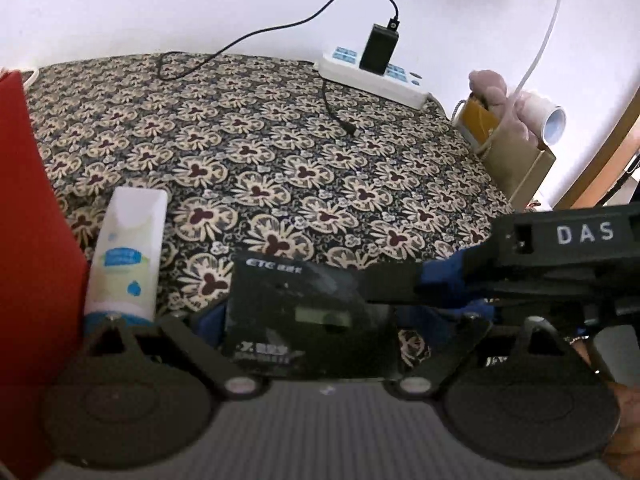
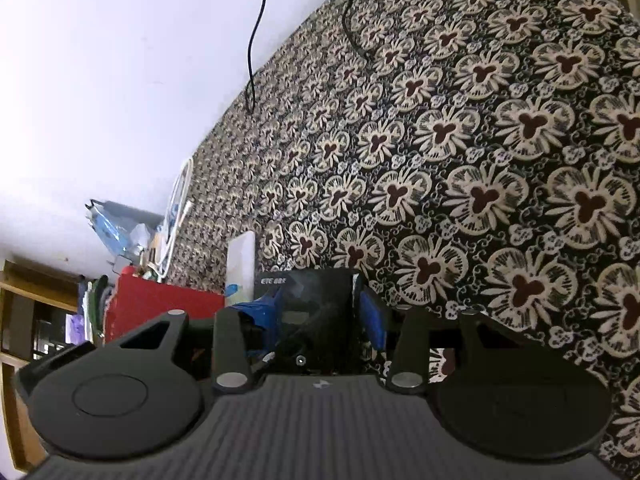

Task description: Organize rigid objects

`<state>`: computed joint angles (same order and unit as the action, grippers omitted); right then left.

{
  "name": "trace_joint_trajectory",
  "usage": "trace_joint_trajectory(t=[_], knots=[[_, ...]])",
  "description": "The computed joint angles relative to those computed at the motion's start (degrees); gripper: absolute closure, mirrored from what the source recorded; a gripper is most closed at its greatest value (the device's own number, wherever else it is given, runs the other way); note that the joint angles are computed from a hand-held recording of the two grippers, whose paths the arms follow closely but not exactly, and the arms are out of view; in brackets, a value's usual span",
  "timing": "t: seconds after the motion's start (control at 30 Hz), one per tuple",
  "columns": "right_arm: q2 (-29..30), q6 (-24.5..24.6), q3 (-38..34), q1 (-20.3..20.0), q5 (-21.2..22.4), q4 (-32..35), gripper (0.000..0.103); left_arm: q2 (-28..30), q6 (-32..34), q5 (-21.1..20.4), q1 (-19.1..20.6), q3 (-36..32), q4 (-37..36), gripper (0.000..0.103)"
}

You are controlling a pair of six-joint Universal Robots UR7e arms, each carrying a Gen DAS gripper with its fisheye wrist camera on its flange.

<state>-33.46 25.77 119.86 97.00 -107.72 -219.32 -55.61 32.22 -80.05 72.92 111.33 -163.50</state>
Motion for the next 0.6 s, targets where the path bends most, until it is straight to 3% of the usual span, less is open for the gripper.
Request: trace_joint_trajectory(t=[0.2, 0.6], knots=[[1.3, 0.1, -1.3, 0.6, -1.4, 1.0, 0.073, -0.6, 0.2, 1.1, -0.3, 1.0, -0.7, 0.025], [2.6, 2.8, 2.2, 1.6, -3.9, -5.6, 0.074, -3.7, 1.1, 1.0, -1.8, 4.1, 2.1, 0.036]])
